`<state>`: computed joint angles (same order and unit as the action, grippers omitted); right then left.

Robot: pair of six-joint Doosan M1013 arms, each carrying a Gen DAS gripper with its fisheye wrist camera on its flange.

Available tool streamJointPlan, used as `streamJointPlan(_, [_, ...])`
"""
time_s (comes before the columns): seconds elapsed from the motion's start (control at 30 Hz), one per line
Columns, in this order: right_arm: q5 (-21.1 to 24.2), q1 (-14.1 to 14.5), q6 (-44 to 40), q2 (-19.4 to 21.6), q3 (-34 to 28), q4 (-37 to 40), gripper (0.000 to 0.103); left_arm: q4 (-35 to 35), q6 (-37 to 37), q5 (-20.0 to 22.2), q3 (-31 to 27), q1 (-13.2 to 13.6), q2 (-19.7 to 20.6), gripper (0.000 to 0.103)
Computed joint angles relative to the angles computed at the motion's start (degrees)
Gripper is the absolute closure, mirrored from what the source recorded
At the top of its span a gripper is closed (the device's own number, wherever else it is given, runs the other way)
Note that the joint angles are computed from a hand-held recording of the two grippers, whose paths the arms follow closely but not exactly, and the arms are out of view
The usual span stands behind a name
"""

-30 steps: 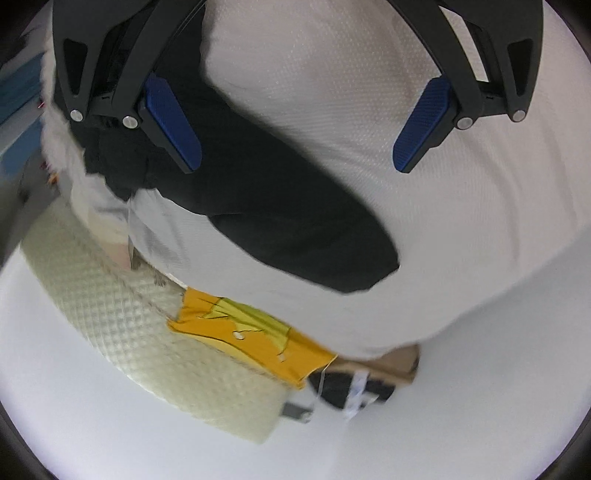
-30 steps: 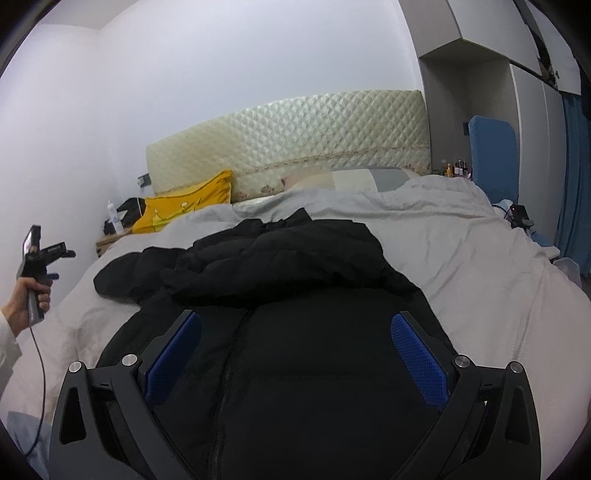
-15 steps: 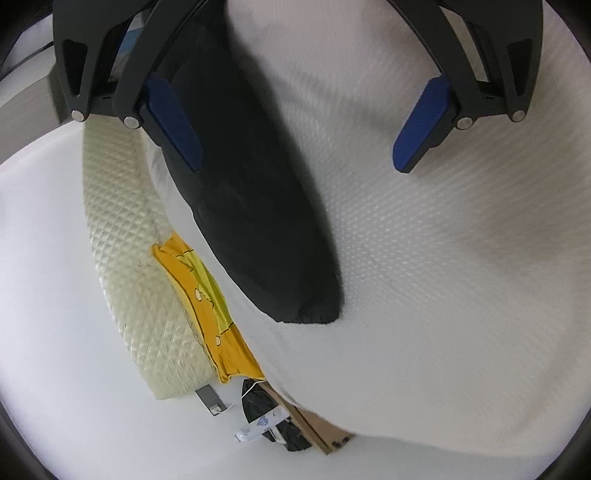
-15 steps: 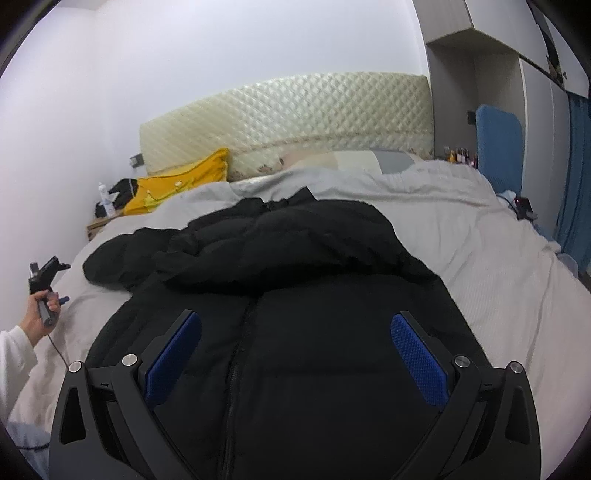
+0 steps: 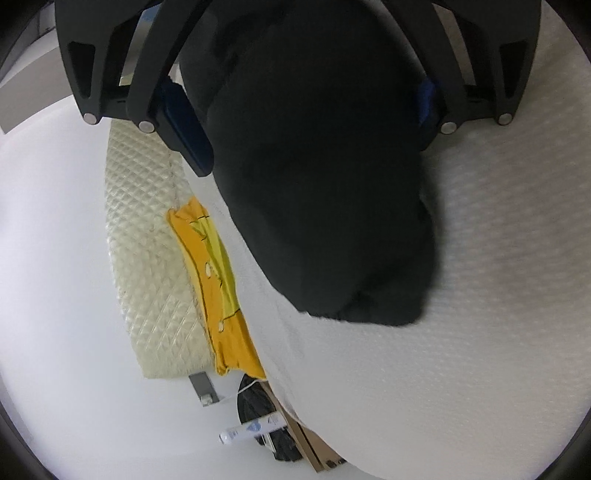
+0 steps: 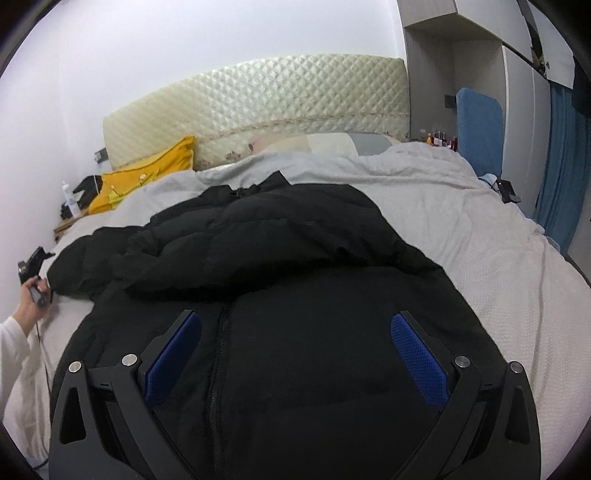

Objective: Fold large clothes
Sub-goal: 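Grasp the other sleeve cuff with the left tool and lift it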

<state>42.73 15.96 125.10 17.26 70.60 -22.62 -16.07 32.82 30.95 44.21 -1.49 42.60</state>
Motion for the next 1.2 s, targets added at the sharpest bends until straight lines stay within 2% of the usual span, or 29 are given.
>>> streamJointPlan(0.03, [0.23, -0.04, -0.38, 0.11, -0.08, 0.19, 0.000, 3.04, -1.87, 3.18, -2.50, -0.31, 1.17, 0.014])
streamJointPlan(0.1, [1.23, -0.26, -0.40, 0.26, -0.22, 0.56, 0.000, 6.01, -3.87, 4.66, -3.34, -0.71, 1.63, 0.021])
streamJointPlan(0.17, [1.45, -0.49, -0.23, 0.15, -0.18, 1.33, 0.000, 6.67, -5.27, 4.37, -3.30, -0.96, 1.61, 0.037])
streamJointPlan(0.23, [1.62, -0.54, -0.10, -0.08, 0.07, 1.18, 0.000, 4.97, -4.95, 3.68, -3.18, -0.88, 1.57, 0.064])
streamJointPlan(0.3, [1.54, -0.69, -0.25, -0.35, 0.33, 1.77, 0.000, 8.08, -6.40, 4.04, -3.20, -1.36, 0.91, 0.079])
streamJointPlan(0.43, [1.37, -1.03, -2.98, -0.36, 0.02, 5.36, 0.000, 16.39, -7.76, 10.38, -6.14, -2.59, 0.39, 0.094])
streamJointPlan(0.53, [0.64, -0.90, -5.19, -0.55, 0.01, 6.35, 0.000, 21.95, -10.31, 13.55, -6.77, -3.34, -1.13, 0.097])
streamJointPlan(0.7, [-0.94, -1.09, -10.53, -1.37, 0.97, 10.11, 0.000, 28.71, -10.14, 17.50, -7.17, -4.62, -3.98, 0.098])
streamJointPlan(0.93, [-5.35, -1.50, -10.42, -4.22, 3.82, 10.42, 0.000, 32.59, -9.52, 23.14, -8.56, -6.62, -6.29, 0.099])
streamJointPlan(1.07, [-6.48, -2.00, -11.52, -5.21, 4.68, 11.33, 0.000, 34.82, -8.12, 26.26, -12.48, -8.03, -5.69, 0.099])
streamJointPlan(1.2, [-8.59, -2.11, -8.15, -6.72, 6.28, 7.76, 0.000, 37.20, -7.52, 28.20, -15.90, -9.75, -5.22, 0.099])
